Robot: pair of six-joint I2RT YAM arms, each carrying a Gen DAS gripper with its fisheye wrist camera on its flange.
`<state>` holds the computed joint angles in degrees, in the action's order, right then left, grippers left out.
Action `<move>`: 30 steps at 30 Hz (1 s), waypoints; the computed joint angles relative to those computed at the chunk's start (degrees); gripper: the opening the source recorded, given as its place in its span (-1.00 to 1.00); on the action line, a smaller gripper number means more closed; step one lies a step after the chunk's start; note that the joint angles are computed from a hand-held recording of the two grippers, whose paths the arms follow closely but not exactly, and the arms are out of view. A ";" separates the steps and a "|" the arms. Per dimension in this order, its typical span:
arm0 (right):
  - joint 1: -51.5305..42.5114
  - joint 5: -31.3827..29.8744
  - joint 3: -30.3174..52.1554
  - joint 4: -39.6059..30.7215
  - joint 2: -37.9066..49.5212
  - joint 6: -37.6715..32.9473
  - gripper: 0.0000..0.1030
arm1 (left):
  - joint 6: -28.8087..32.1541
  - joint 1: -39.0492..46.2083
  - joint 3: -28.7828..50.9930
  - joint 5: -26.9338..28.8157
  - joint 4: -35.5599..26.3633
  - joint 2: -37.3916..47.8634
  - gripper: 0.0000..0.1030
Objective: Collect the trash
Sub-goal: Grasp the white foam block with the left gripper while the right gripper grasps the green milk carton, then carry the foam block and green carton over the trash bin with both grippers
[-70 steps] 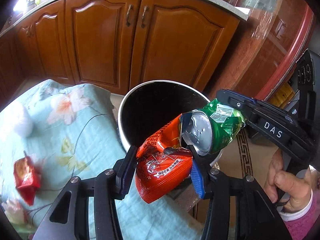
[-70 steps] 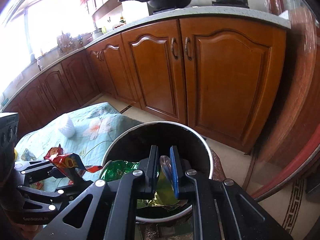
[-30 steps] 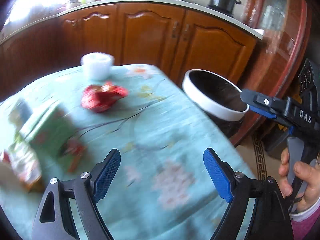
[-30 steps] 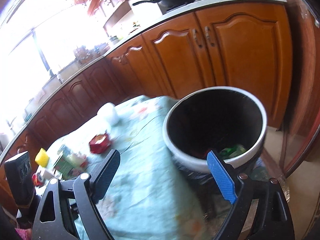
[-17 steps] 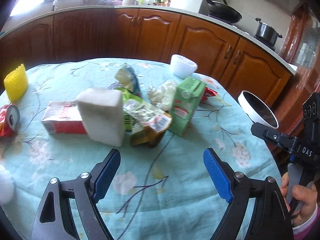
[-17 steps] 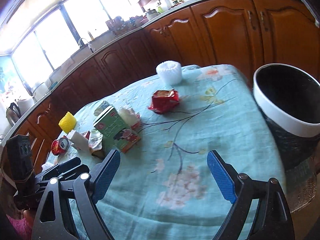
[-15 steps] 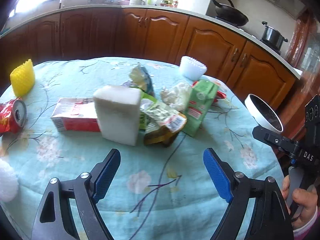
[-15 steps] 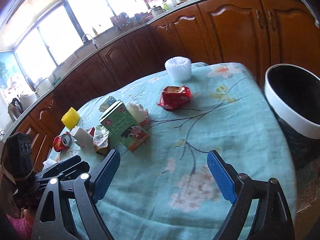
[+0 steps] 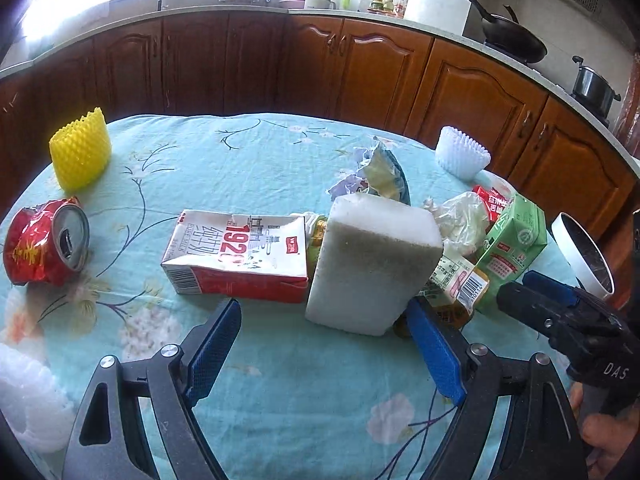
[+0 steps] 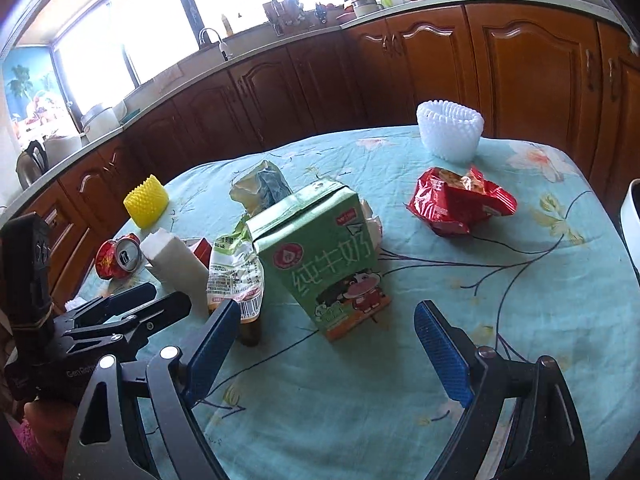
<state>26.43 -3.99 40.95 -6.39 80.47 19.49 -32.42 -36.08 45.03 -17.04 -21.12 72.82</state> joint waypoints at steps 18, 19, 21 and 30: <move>-0.81 0.55 1.00 0.68 1.96 0.37 0.00 | 4.69 -1.16 -0.02 1.87 6.66 2.03 -0.01; -1.33 0.46 0.10 0.52 0.55 0.38 0.00 | 4.82 -1.79 -0.31 1.57 6.35 1.13 -0.01; -2.73 0.10 -1.62 -0.15 -2.56 0.39 -0.02 | 4.82 -3.22 -0.65 0.90 5.84 -0.25 -0.02; -12.57 -4.25 -6.97 -6.10 -16.60 -1.30 -0.03 | 4.82 -8.30 3.07 0.82 4.33 -0.91 -0.02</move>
<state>13.86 -8.24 33.98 -12.49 63.87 18.18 -27.60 -44.38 48.10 -16.23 -16.79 71.91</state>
